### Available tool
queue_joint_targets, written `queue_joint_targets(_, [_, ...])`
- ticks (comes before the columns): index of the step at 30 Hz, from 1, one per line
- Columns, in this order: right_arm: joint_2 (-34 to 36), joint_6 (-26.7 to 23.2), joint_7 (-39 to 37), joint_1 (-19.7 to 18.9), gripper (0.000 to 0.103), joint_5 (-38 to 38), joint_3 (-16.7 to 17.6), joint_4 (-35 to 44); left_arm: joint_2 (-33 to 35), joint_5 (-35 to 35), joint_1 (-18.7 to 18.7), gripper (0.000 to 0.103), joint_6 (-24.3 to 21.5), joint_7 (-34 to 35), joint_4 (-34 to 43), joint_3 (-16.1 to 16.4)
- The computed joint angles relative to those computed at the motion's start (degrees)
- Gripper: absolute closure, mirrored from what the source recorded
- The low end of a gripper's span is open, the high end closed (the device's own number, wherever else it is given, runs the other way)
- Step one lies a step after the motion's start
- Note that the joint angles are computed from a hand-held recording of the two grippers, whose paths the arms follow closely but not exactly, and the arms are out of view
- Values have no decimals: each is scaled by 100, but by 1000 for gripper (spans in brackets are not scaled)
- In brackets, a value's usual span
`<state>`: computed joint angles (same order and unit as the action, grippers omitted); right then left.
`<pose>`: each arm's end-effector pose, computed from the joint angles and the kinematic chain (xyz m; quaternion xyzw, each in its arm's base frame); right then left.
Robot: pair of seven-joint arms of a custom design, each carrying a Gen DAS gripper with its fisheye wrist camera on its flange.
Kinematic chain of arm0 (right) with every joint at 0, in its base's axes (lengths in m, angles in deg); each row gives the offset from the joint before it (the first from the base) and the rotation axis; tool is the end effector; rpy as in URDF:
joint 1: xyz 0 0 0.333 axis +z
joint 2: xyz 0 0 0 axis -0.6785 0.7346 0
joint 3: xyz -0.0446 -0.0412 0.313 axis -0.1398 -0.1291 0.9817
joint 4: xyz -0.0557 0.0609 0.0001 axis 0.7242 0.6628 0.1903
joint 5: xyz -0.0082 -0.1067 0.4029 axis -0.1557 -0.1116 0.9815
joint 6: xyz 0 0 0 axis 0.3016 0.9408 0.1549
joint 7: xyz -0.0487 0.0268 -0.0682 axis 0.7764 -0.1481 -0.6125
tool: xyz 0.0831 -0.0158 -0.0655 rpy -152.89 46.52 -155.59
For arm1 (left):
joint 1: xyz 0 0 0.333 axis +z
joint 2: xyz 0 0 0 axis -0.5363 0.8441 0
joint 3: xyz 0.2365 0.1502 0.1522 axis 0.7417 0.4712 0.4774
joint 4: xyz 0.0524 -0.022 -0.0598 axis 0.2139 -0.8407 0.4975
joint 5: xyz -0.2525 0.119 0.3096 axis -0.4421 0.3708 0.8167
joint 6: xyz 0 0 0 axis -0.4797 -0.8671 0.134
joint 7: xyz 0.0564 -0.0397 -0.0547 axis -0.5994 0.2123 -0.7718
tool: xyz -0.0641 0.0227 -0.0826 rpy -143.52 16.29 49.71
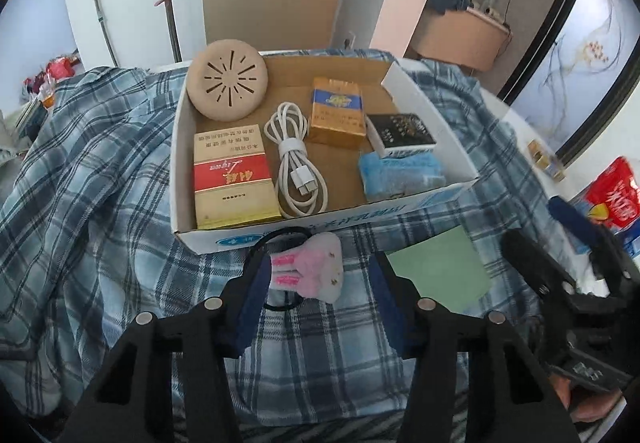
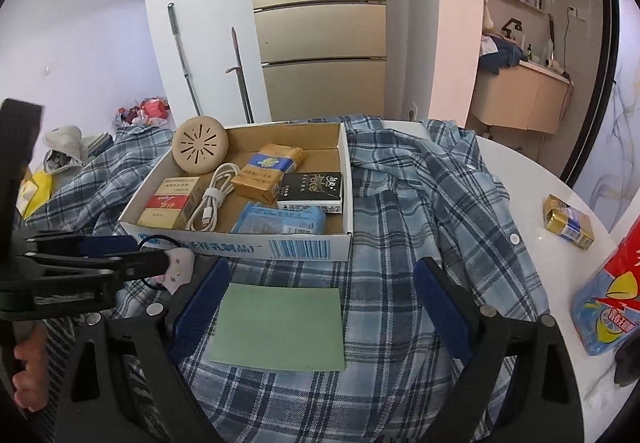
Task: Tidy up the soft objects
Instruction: 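Close the left gripper on the pink bunny keychain and lift it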
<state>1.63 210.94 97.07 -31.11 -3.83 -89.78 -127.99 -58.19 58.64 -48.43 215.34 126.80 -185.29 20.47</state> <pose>0.5536 0.0874 0.5116 -0.7358 0.5447 -0.2229 0.3349 0.5545 -0.3180 0.5196 -0.6905 0.6717 -0.2375 0.1252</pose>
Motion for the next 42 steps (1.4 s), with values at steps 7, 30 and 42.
queue_joint_targets(7, [-43,53,-146,50,10,43,-17,-60,220,141,0,75,-193,-110,157,32])
queue_joint_targets(30, [-42,61,-45,12,10,-179,19,-84,199,-283,131,28,-5,233,-65,35])
queue_joint_targets(42, [-37,55,-59,25,10,-142,5,-81,-314,607,-19,75,492,-201,-393,14])
